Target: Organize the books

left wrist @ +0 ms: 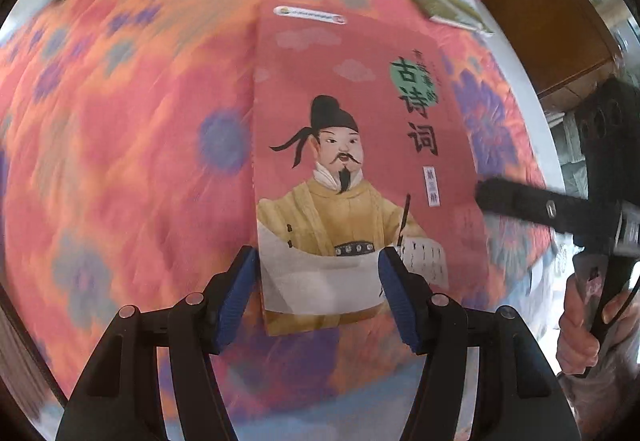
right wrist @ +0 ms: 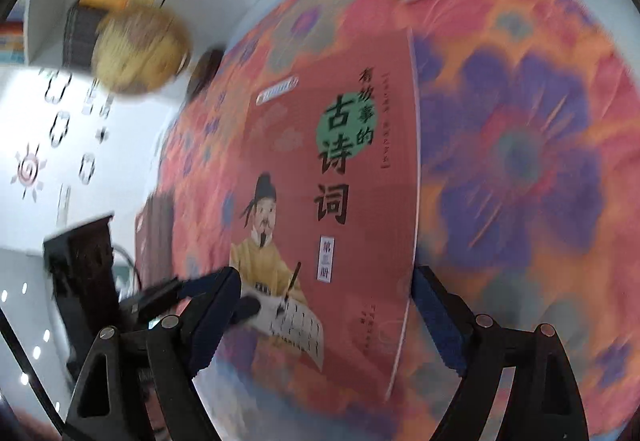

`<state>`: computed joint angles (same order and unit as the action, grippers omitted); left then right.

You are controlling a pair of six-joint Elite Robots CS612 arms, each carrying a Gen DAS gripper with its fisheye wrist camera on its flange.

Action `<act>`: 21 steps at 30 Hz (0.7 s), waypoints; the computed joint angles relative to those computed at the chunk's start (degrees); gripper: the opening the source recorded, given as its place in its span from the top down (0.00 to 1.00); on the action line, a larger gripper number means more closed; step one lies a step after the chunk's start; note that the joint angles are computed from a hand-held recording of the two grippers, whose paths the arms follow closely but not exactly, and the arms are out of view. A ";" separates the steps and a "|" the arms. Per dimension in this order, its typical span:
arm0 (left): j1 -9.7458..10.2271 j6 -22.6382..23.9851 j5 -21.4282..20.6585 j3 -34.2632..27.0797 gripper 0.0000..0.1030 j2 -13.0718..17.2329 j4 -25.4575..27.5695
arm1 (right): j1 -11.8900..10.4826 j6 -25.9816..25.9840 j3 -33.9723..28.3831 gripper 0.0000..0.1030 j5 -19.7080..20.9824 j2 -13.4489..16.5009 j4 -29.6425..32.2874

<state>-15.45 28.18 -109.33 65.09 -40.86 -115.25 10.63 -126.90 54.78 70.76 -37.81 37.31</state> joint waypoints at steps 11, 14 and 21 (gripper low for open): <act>2.35 -1.79 -10.33 -11.87 0.32 6.26 15.12 | -2.15 10.93 8.94 0.00 -10.60 -3.21 -17.21; 2.38 -1.84 -12.44 -14.77 0.30 7.83 18.52 | -2.48 7.58 7.43 0.00 -12.54 -2.33 -15.81; 0.48 2.26 -8.72 -13.60 0.08 6.97 15.91 | -2.03 0.04 4.85 0.00 -11.00 -1.31 -12.54</act>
